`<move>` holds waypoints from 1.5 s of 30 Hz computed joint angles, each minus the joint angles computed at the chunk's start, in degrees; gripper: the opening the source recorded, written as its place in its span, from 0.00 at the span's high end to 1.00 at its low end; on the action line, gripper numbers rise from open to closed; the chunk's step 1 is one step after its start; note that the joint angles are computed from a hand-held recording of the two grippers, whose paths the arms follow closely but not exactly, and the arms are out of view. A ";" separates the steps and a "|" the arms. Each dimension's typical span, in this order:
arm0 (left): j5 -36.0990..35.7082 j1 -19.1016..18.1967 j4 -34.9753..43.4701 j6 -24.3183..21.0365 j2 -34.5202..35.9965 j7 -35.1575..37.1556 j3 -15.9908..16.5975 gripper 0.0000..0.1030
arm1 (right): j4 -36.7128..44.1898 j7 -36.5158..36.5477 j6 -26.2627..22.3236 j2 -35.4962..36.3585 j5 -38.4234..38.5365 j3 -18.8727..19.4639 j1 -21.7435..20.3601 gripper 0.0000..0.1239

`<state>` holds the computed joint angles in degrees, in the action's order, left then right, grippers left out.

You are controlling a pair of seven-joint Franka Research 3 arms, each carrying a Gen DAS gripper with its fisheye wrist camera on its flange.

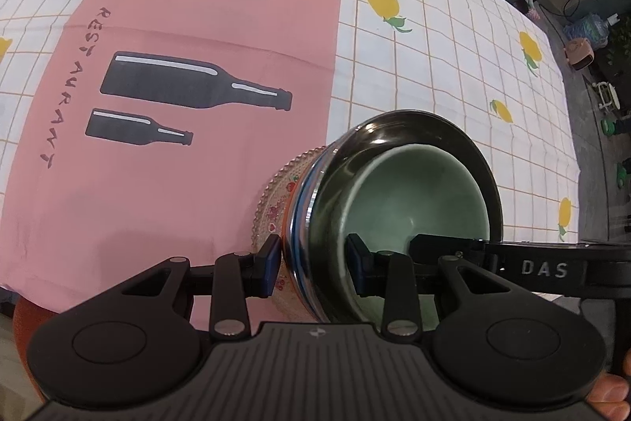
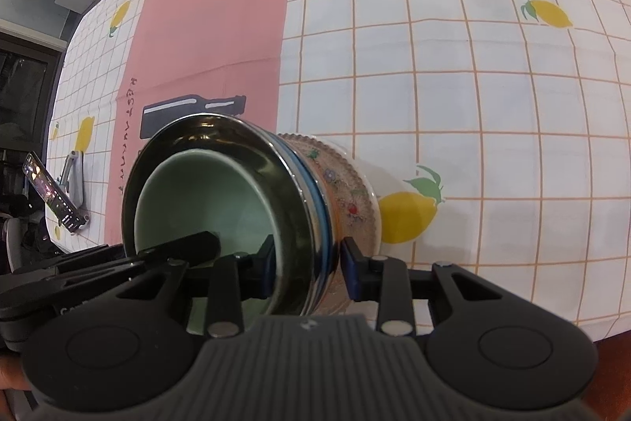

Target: Organize plates and bowls

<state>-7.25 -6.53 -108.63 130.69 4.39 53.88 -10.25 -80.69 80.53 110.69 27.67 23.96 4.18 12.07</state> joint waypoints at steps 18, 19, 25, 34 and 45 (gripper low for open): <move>12.64 -1.42 0.12 1.61 -2.10 -1.18 -0.07 0.37 | -1.97 -3.17 2.06 -2.62 -1.16 -0.09 0.53 0.49; 14.62 -1.59 0.23 1.64 -2.49 -1.44 -0.09 0.37 | -2.64 -3.94 2.87 -3.35 -1.22 -0.08 0.51 0.48; 30.03 -3.08 -0.49 3.16 -6.27 -3.28 -1.07 0.37 | -10.65 -11.07 13.26 -11.19 -2.65 -0.25 0.99 0.42; 48.77 -3.01 -9.07 15.33 -15.27 -10.54 -4.46 0.34 | -28.60 -23.54 35.47 -25.60 -0.81 -0.82 0.95 0.35; 64.43 -1.94 -15.09 24.17 -18.66 -28.41 -8.69 0.31 | -49.46 -54.54 58.60 -39.04 27.53 -6.28 8.94 0.29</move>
